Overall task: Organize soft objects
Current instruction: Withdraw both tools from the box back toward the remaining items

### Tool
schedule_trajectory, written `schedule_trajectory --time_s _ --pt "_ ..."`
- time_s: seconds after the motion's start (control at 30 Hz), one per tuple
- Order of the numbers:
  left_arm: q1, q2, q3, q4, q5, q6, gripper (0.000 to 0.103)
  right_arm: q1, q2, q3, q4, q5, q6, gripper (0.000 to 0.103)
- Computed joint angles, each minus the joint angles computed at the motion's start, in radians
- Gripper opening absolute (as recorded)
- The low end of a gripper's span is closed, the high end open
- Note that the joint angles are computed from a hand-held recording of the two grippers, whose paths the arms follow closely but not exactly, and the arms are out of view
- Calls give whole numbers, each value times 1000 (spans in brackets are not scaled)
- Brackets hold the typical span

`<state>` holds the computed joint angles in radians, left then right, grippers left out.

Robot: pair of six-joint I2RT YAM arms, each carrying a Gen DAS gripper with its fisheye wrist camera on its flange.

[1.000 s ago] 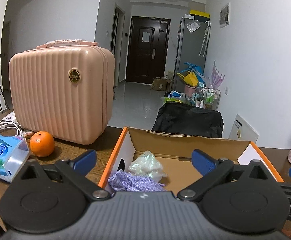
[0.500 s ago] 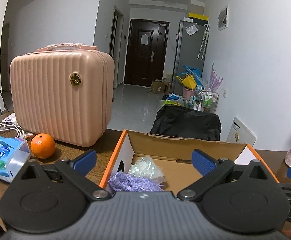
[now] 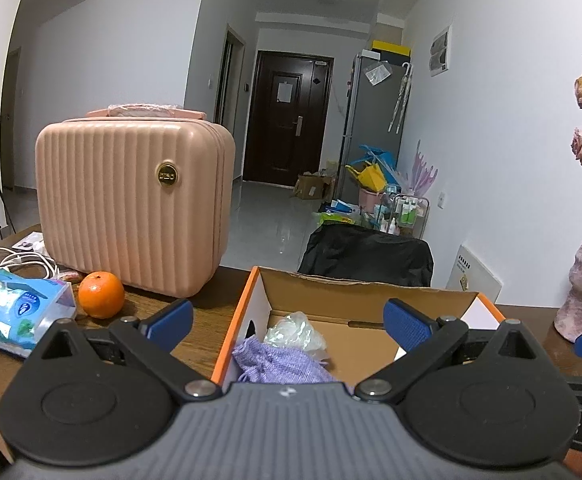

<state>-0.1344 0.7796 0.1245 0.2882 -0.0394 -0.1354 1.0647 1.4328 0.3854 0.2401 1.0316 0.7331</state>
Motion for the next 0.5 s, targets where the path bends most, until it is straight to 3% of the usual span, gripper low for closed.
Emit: schedule_trajectory --time_s 0.27,0.5 --pt "70 -240 -38 -201 80 38 103 141 -42 0 -196 105 181 103" --pt "129 -528 -57 -458 146 71 103 295 -15 56 -507 190 480 103"
